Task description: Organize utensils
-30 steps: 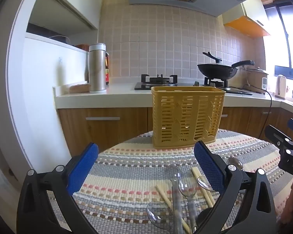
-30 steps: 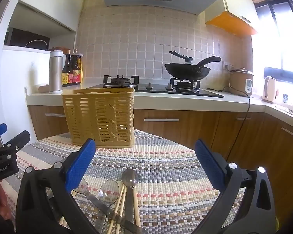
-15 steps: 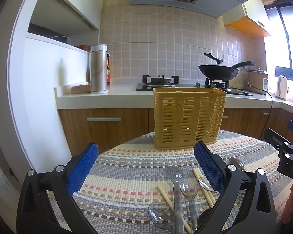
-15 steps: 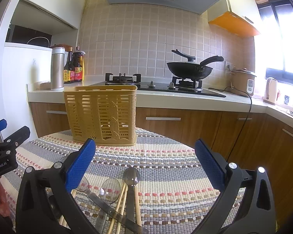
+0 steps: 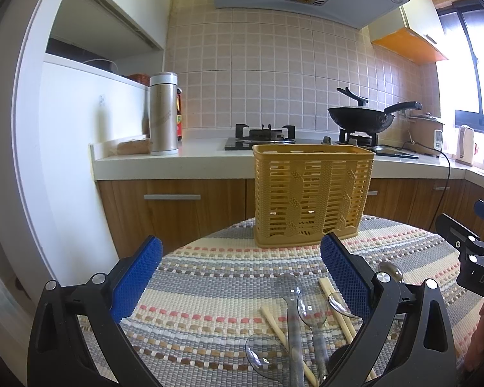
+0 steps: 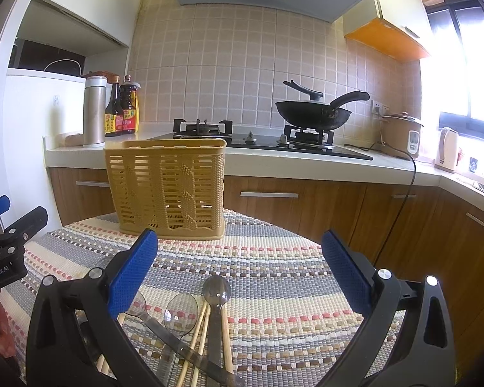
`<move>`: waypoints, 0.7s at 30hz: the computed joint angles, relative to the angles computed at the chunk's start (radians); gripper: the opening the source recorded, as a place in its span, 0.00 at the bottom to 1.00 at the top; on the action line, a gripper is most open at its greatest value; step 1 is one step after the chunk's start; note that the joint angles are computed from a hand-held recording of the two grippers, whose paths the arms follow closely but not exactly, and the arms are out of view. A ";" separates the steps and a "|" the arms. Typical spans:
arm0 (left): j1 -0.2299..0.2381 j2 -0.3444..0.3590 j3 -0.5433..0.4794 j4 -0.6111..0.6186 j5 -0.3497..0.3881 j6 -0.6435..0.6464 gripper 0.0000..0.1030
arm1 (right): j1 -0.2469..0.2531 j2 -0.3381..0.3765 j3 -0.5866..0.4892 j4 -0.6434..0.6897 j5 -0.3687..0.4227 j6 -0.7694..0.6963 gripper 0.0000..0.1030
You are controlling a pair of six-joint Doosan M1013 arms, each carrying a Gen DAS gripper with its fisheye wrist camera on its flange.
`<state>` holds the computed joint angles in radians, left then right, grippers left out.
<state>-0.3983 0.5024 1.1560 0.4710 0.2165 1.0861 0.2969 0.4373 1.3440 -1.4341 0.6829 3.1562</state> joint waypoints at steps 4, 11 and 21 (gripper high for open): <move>0.000 0.000 0.001 -0.002 0.001 0.005 0.93 | -0.001 0.000 0.002 -0.001 -0.002 0.001 0.94; -0.002 -0.001 0.002 0.008 -0.001 0.000 0.93 | -0.001 0.002 -0.001 0.009 -0.003 -0.013 0.94; -0.002 -0.002 0.004 0.009 0.000 -0.002 0.93 | -0.002 0.004 -0.001 0.014 -0.005 -0.024 0.94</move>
